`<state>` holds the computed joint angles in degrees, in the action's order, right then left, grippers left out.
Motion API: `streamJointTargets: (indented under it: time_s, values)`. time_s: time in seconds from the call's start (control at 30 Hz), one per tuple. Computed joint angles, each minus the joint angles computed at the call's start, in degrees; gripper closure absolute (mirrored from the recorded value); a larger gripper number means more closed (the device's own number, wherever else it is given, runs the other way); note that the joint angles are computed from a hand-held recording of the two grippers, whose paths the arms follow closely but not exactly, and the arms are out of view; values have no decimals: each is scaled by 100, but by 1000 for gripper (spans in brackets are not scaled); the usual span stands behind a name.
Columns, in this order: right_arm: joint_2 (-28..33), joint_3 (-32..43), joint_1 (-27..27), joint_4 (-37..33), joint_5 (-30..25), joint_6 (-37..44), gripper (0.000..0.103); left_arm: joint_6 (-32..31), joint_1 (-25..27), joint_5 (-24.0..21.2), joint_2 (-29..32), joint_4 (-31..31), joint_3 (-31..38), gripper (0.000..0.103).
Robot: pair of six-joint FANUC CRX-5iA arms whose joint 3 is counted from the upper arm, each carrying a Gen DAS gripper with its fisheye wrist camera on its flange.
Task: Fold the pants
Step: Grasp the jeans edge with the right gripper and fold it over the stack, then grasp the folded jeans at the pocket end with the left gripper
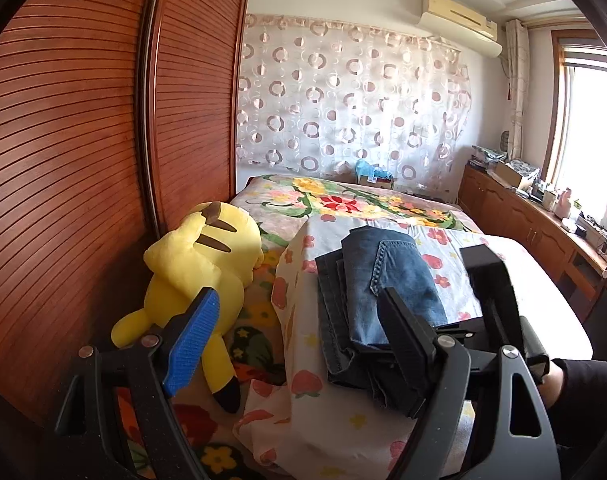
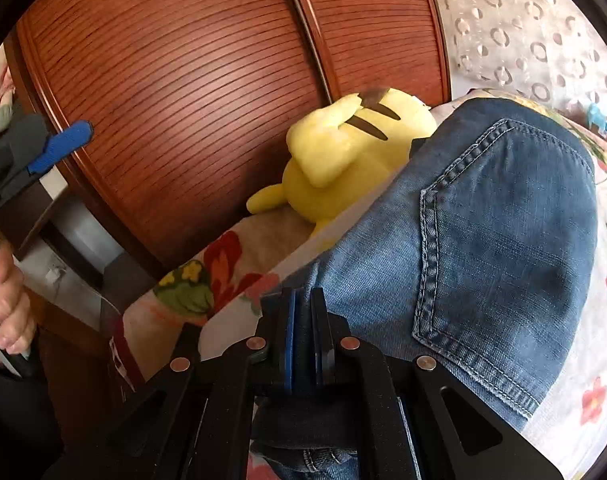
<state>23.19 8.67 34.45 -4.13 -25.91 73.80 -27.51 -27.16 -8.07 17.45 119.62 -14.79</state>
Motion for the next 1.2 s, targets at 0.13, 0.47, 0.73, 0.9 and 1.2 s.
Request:
streamJointTargets:
  time_s: [0.13,0.47,0.73,0.9,1.2]
  values:
    - [6,266,-158,-319,-326,111,72,293,75,-128,27,-354,-43,21]
    - [-466,-997,-376,3378,616,-3114,39,2184,253,-676,470,-2534,222,21]
    - [461,46,-704,3262,-184,-2816,38,4712,628,-1046,1100,-5302,920,21]
    - [1130,1221,-878,2149,-548,-2042,32,5566,856,-1471,1306,-5957,1112,21]
    - [1401,2138,-1407,507,-1207,-641,22,5152,775,-1683,1365,-5457,1011,39]
